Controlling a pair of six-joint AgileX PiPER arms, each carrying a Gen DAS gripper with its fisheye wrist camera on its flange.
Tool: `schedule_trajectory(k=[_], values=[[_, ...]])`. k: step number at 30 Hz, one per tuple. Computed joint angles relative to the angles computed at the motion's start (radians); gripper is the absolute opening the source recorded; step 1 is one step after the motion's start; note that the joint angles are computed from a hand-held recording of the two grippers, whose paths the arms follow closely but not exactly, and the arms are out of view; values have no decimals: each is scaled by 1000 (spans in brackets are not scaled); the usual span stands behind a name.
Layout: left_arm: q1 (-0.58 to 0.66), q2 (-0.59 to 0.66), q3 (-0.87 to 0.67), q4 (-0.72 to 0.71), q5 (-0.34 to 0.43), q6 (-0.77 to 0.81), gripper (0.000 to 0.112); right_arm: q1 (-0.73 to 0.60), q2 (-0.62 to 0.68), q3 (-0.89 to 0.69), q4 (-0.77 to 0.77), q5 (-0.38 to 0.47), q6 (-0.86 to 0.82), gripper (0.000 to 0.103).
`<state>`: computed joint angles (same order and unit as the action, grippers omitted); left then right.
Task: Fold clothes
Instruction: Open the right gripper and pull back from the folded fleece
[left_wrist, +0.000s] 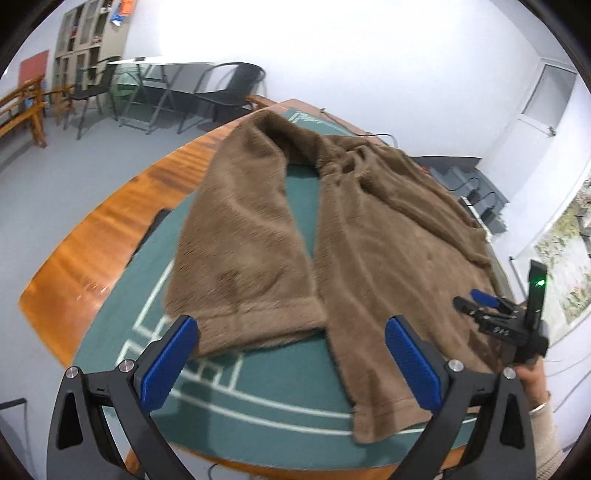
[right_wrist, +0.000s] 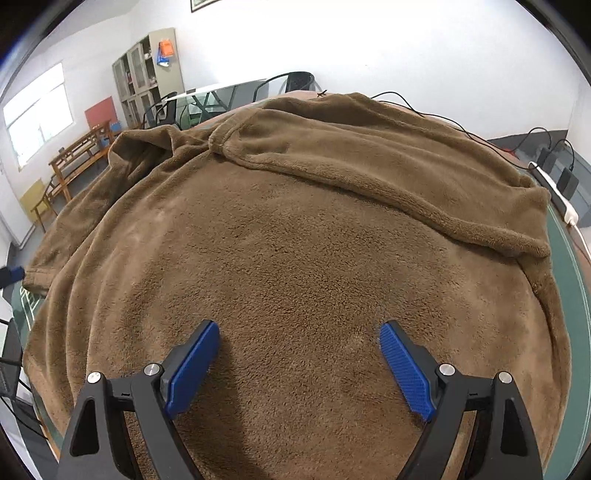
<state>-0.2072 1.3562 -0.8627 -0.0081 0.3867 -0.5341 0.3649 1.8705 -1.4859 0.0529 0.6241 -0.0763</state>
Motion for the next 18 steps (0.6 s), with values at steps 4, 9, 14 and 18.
schedule_trajectory(k=[4, 9, 14, 18], values=[[0, -28, 47, 43, -21, -61, 100, 0, 8, -6, -10, 7, 9, 91], [28, -53, 84, 4, -51, -44, 96, -3, 4, -1, -4, 3, 5, 91], [46, -26, 70, 184, -12, -234, 81, -7, 1, 4, 5, 0, -2, 91], [17, -5, 60, 333, 5, -362, 74, -10, 1, 3, 16, 2, -10, 91]])
